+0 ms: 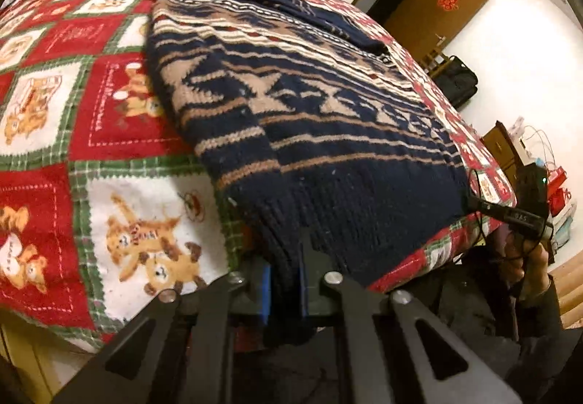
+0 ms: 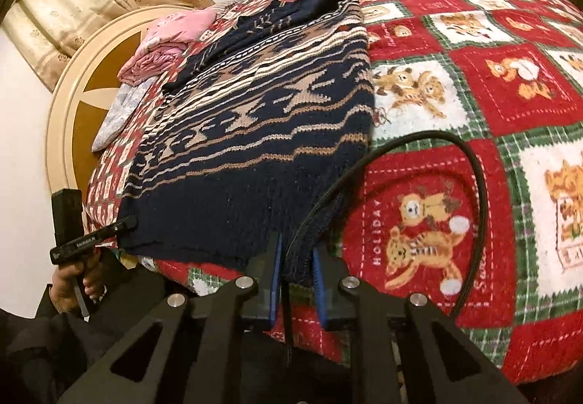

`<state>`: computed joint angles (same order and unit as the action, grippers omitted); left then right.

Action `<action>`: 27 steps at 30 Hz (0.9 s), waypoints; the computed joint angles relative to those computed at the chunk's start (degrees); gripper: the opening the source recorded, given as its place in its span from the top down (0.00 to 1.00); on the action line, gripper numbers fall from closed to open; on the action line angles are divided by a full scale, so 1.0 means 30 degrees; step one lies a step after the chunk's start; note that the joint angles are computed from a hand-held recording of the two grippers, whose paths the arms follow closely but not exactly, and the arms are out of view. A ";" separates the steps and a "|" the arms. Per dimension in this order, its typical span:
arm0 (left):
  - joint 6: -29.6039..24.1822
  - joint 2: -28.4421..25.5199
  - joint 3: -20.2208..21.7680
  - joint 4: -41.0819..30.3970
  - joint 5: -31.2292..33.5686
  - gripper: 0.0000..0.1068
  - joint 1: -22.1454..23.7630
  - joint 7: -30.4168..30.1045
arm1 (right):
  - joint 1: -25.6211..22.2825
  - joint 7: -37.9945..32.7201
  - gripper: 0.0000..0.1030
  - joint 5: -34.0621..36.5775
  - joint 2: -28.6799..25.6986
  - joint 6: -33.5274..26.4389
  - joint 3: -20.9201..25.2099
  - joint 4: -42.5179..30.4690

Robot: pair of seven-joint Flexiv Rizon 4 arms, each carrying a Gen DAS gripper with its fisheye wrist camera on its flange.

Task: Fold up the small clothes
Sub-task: 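Lift the hem with both grippers and fold it over toward the collar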

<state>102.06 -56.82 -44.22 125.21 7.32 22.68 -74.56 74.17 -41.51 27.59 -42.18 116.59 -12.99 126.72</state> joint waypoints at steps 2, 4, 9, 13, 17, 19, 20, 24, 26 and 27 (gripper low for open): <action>-0.0037 -0.0191 -0.0056 -0.0066 -0.0089 0.87 0.0028 -0.0097 | -0.0190 0.0264 0.85 0.0156 -0.0185 0.0021 0.0200 -0.0067; -0.0055 -0.0205 -0.0167 -0.0031 0.0007 0.87 0.0120 -0.0051 | -0.0958 0.0473 0.85 0.0077 -0.0436 0.0760 0.1009 -0.0115; 0.0400 -0.0895 -0.1739 0.0356 0.1060 0.90 0.1705 0.0874 | -0.2217 -0.0090 0.87 0.0189 -0.0439 0.3129 0.2560 -0.0153; 0.1224 -0.2244 -0.3974 0.0431 0.2027 0.90 0.3728 0.0893 | -0.2750 -0.1288 0.87 0.0880 0.0178 0.4911 0.3159 -0.0209; 0.0851 -0.3150 -0.5663 -0.0526 0.2398 0.90 0.4573 0.0960 | -0.2483 -0.3488 0.87 0.1724 0.1584 0.4155 0.2309 -0.0627; 0.0882 -0.2932 -0.5886 -0.1187 0.2345 0.90 0.4304 0.1093 | -0.2333 -0.4714 0.87 0.2000 0.2164 0.3312 0.1620 -0.1102; 0.0833 -0.2862 -0.5983 -0.1538 0.2308 0.90 0.4157 0.1163 | -0.2218 -0.5317 0.87 0.2161 0.2393 0.2850 0.1224 -0.1390; 0.0379 -0.2834 -0.6454 -0.2912 0.1983 0.90 0.3831 0.1552 | -0.2421 -0.7086 0.88 0.2345 0.3011 0.1658 0.0322 -0.2458; -0.0039 -0.2969 -0.6615 -0.3795 0.1616 0.90 0.3584 0.1817 | -0.2970 -0.7520 0.88 0.2077 0.3243 0.1332 0.0297 -0.2857; -0.0236 -0.3042 -0.6691 -0.4146 0.1359 0.90 0.3499 0.1887 | -0.3221 -0.7656 0.88 0.1956 0.3284 0.1089 0.0202 -0.3149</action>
<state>101.36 -65.95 -64.29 112.77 11.40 33.18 -68.90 64.51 -64.48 33.45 -32.33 119.86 -12.39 117.27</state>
